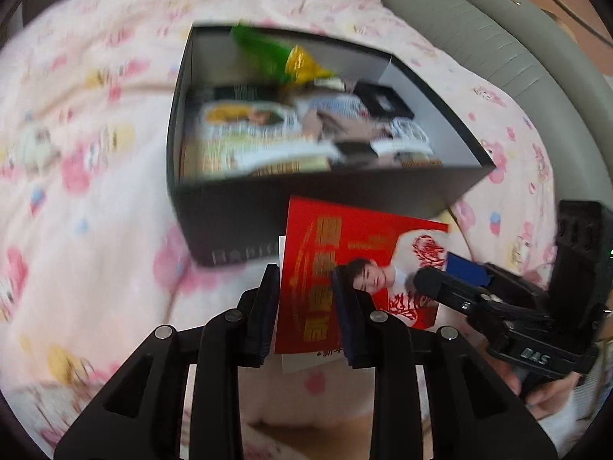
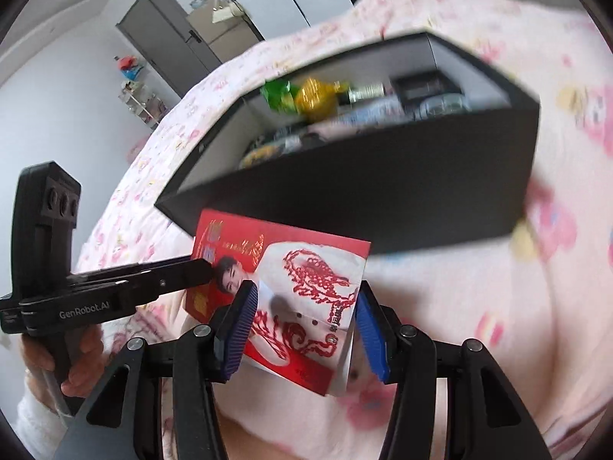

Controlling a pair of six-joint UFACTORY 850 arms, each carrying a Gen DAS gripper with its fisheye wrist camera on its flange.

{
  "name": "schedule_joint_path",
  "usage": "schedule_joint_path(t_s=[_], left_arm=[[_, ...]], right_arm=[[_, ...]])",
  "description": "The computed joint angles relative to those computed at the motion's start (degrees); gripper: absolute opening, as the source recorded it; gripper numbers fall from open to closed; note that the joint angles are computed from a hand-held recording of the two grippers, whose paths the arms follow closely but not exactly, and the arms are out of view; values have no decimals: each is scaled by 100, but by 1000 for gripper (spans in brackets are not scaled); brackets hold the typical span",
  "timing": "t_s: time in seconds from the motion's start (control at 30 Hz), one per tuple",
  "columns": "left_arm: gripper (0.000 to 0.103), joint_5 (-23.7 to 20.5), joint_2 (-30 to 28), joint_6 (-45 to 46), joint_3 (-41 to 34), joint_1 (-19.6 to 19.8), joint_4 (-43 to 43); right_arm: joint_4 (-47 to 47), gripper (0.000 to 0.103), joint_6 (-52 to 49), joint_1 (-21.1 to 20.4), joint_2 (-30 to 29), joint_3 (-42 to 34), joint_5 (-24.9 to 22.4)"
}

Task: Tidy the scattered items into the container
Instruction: 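Carry the red card over the box and lower it inside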

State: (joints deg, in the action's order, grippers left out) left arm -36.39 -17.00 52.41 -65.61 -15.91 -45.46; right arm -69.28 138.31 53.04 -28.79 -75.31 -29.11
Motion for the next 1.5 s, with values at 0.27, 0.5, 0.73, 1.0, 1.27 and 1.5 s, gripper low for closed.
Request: schedule_joint_path(t_s=[0.27, 0.5, 0.73, 1.0, 1.27, 1.5], left_arm=[[26, 315, -174, 197, 31, -178, -145], [27, -2, -417, -185, -172, -96, -158], [27, -27, -315, 79, -65, -65, -347], [27, 192, -143, 649, 128, -91, -755], [27, 210, -293, 295, -1, -122, -470], [27, 33, -399, 285, -90, -108, -452]], right_arm=[[649, 48, -1174, -35, -151, -281, -523], [624, 48, -578, -162, -119, -9, 200], [-477, 49, 469, -149, 50, 268, 218], [373, 49, -122, -124, 90, 311, 429], [-53, 49, 558, -53, 201, 469, 377], [-864, 47, 1200, -132, 206, 554, 653]])
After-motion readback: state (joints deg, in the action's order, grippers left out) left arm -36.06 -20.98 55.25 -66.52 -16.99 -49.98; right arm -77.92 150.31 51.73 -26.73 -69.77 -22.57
